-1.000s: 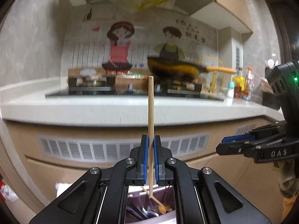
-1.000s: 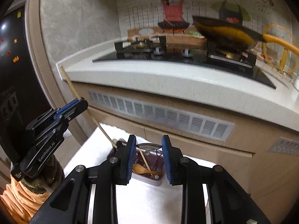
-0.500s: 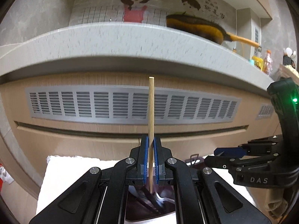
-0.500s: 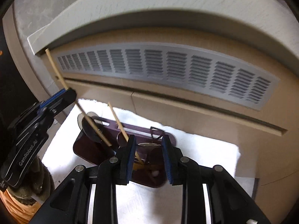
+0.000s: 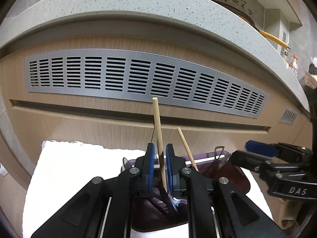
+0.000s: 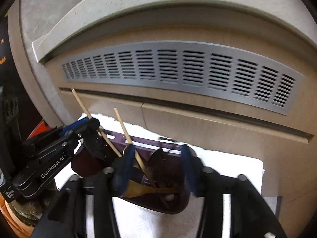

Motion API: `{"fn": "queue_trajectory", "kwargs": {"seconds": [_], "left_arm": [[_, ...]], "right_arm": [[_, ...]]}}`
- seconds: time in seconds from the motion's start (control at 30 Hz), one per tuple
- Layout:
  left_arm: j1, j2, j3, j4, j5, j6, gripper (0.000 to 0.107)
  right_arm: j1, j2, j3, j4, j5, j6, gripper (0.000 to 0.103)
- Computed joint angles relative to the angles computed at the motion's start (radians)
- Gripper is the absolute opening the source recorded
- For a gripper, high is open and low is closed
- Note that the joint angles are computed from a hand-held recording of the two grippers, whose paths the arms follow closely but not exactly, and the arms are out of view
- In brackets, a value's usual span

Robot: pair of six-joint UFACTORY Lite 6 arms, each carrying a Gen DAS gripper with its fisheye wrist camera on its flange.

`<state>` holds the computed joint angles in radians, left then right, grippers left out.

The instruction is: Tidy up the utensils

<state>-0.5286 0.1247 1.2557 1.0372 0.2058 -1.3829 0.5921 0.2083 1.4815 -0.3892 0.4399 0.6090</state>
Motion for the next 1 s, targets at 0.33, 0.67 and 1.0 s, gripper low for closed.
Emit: {"fn": "queue_trajectory", "kwargs": {"seconds": [0.33,0.67,1.0], "left_arm": [[-0.227,-0.334,-0.256,0.23,0.29,-0.317,0.071],[-0.923,-0.574,-0.525,0.175,1.015,-0.527,0.103],[-1.456,-0.409,-0.479,-0.023,1.473,-0.846,0.103]], "right_arm": [[0.151,-0.399,-0.376,-0.494,0.103,0.604,0.07],[0.748,-0.71,-0.711,-0.722,0.646,1.138,0.09],[1.339,-0.648,-0.78,-0.634,1.16,1.531,0.099]]}}
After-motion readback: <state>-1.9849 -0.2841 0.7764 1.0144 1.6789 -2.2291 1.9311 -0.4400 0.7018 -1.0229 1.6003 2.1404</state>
